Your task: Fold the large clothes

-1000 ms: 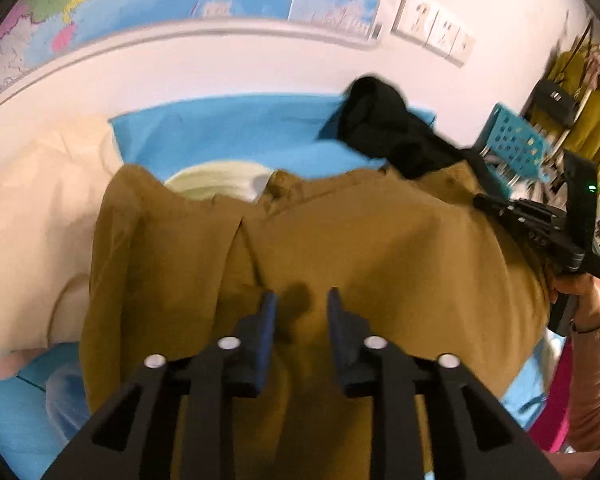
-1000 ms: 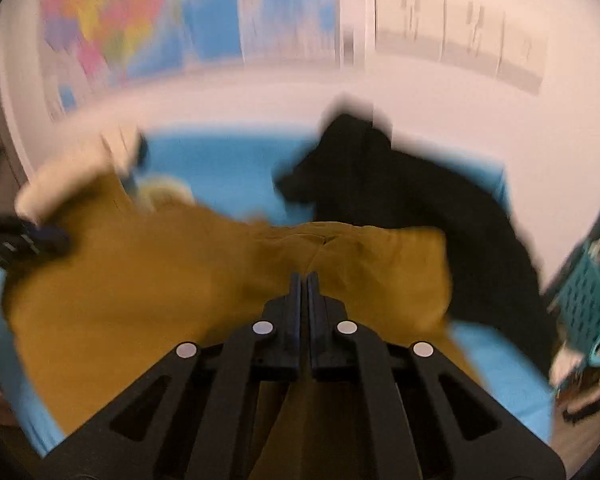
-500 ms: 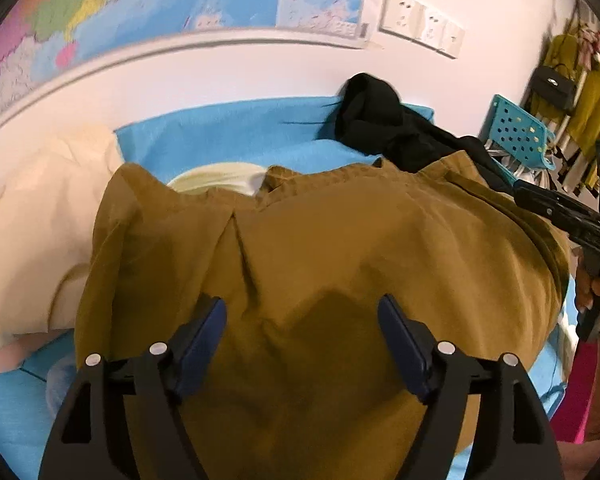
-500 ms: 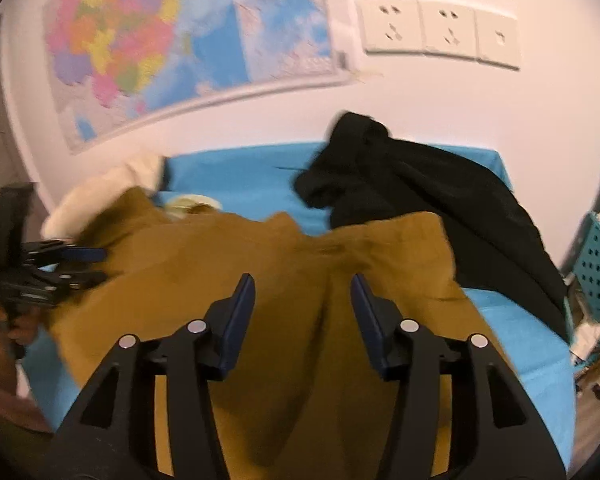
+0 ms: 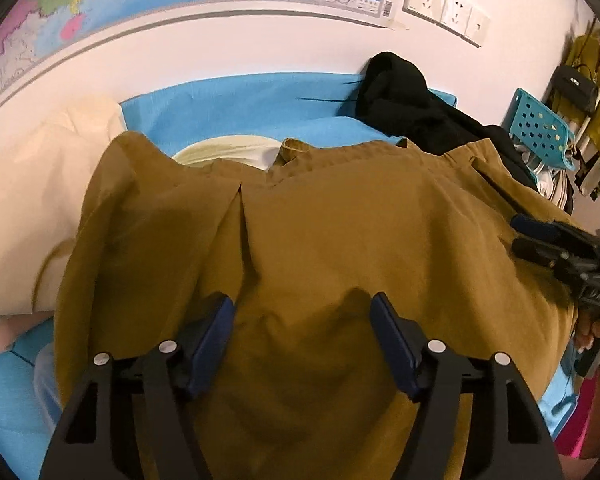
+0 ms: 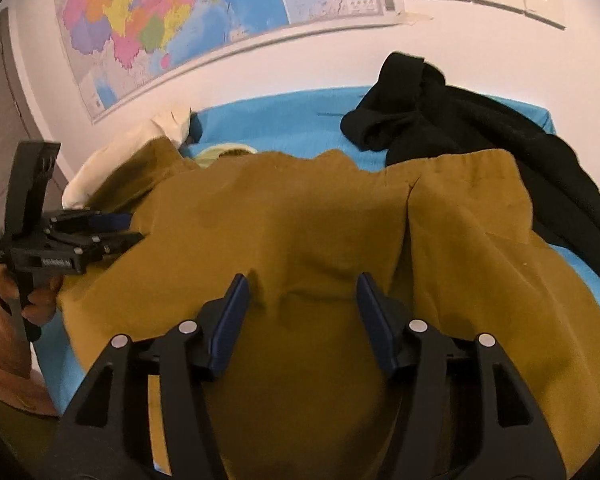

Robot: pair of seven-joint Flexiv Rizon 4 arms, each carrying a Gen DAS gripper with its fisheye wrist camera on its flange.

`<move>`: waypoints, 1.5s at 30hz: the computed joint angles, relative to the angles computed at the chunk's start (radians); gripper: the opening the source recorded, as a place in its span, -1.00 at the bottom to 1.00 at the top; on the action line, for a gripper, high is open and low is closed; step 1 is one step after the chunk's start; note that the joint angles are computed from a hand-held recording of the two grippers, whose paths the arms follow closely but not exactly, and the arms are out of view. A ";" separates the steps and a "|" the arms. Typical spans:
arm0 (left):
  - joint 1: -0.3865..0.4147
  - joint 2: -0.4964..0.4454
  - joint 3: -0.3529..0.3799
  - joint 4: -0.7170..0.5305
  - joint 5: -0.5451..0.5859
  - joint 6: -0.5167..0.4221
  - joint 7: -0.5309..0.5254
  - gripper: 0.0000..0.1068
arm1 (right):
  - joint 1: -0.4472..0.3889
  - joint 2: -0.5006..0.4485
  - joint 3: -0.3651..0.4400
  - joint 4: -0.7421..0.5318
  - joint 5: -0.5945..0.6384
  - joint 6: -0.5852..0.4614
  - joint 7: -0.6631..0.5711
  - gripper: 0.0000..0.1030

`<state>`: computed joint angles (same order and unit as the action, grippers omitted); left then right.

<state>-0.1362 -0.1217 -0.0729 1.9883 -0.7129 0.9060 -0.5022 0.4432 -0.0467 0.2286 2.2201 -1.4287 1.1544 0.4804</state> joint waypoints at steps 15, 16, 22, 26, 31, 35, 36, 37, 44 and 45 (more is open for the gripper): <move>-0.029 0.103 0.037 0.136 -0.169 -0.086 0.209 0.53 | 0.070 -0.122 0.000 -0.100 -0.087 0.096 -0.016 0.23; -0.034 0.106 0.035 0.146 -0.172 -0.065 0.216 0.53 | 0.067 -0.116 -0.009 -0.096 -0.108 0.112 0.015 0.20; -0.038 0.133 0.045 0.158 -0.227 -0.049 0.243 0.50 | 0.051 0.010 0.009 -0.018 -0.146 0.059 0.115 0.17; -0.038 0.170 0.065 0.184 -0.273 -0.064 0.296 0.50 | 0.046 0.145 0.071 0.079 -0.034 -0.086 0.121 0.18; -0.020 0.147 0.076 0.185 -0.251 -0.075 0.259 0.51 | 0.037 0.233 0.107 0.181 0.175 -0.156 0.112 0.12; -0.012 0.137 0.069 0.185 -0.264 -0.073 0.258 0.52 | 0.001 0.228 0.112 0.198 0.110 -0.118 0.185 0.05; -0.013 0.140 0.067 0.188 -0.261 -0.067 0.257 0.52 | 0.006 0.230 0.118 0.194 0.124 -0.130 0.177 0.07; -0.013 0.144 0.068 0.190 -0.259 -0.063 0.254 0.51 | 0.003 0.241 0.117 0.196 0.102 -0.120 0.202 0.10; -0.009 0.187 0.092 0.215 -0.315 -0.073 0.315 0.51 | 0.015 0.368 0.184 0.251 0.130 -0.235 0.267 0.12; -0.004 0.186 0.097 0.213 -0.320 -0.084 0.319 0.51 | 0.020 0.375 0.194 0.260 0.175 -0.256 0.255 0.12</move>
